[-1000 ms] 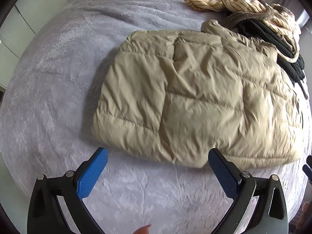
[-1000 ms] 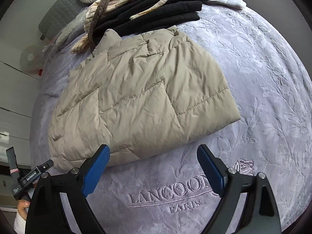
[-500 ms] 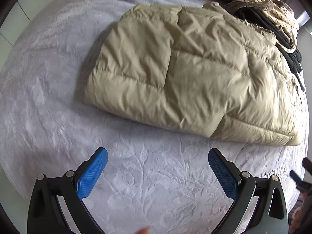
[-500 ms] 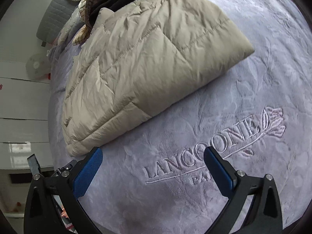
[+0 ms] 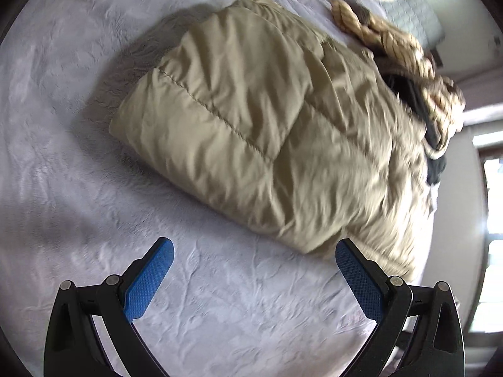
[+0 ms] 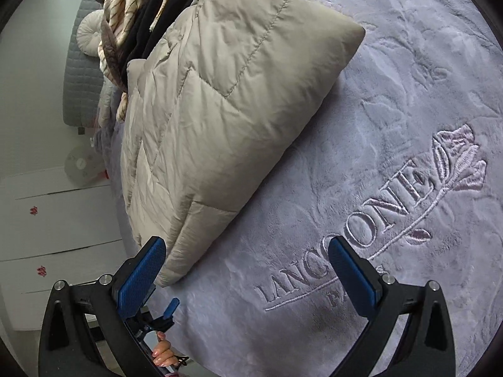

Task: Fold large clothes

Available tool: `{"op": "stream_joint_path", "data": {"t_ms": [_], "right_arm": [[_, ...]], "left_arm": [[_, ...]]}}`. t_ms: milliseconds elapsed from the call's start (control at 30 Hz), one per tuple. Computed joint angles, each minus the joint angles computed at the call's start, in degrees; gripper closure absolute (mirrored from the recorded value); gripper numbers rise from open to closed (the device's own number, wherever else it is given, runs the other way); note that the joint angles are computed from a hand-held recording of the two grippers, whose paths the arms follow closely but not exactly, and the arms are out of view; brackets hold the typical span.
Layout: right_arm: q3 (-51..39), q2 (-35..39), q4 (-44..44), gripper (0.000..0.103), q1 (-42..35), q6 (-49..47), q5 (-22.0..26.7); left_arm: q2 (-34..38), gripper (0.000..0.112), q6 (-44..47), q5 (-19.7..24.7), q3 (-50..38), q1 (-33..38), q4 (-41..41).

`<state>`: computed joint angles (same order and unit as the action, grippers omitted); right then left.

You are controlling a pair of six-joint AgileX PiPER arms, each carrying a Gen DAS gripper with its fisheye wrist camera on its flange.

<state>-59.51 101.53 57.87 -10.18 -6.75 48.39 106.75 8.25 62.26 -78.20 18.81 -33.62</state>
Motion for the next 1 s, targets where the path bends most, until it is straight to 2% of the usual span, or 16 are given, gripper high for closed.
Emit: {"op": "stream_joint_path", "data": {"t_ms": [300,400,567,767,800,867,900,933,967,1000], "right_arm": [[-7.4,8.6,6.3,0.000,-0.8,-5.4,0.3],[-9.8,12.3,10.2,0.000,-1.2,-8.8,0.5],[-13.4,19.3,21.7,0.000,-1.0,-17.3,2.5],[-17.6,23.8,26.2,0.000,0.7,-18.2,1.1],[-17.6,23.8,26.6,0.000,0.8,-17.8,0.9],[-17.4,23.5,26.7,0.005,0.5,-16.7,1.3],[-17.5,23.4,26.0,0.013,0.4,-15.6,1.4],[-17.9,23.6,24.7,0.040,0.2,-13.7,1.6],[-17.7,23.6,24.8,0.053,-0.1,-13.6,2.4],[-17.6,23.6,25.5,0.058,-0.3,-13.9,2.9]], "left_arm": [[10.7,0.009,2.5,-3.1,-7.7,2.7,-5.5],[12.5,0.009,2.9,-5.5,-8.4,2.3,-8.4],[15.6,0.009,2.7,-9.0,-9.6,1.0,-10.2],[15.8,0.009,0.0,-13.4,-8.4,-0.5,-10.4],[15.2,0.013,-0.2,-13.9,-7.7,-0.4,-10.3],[13.8,0.031,-0.5,-14.8,-6.6,-0.3,-10.5],[13.2,0.052,0.6,-14.8,-5.8,0.1,-11.5],[12.7,0.064,2.8,-14.2,-5.2,0.7,-13.9],[12.4,0.087,5.6,-13.0,-5.0,1.5,-16.9],[11.8,0.090,6.5,-12.5,-5.1,1.6,-17.5]]}}
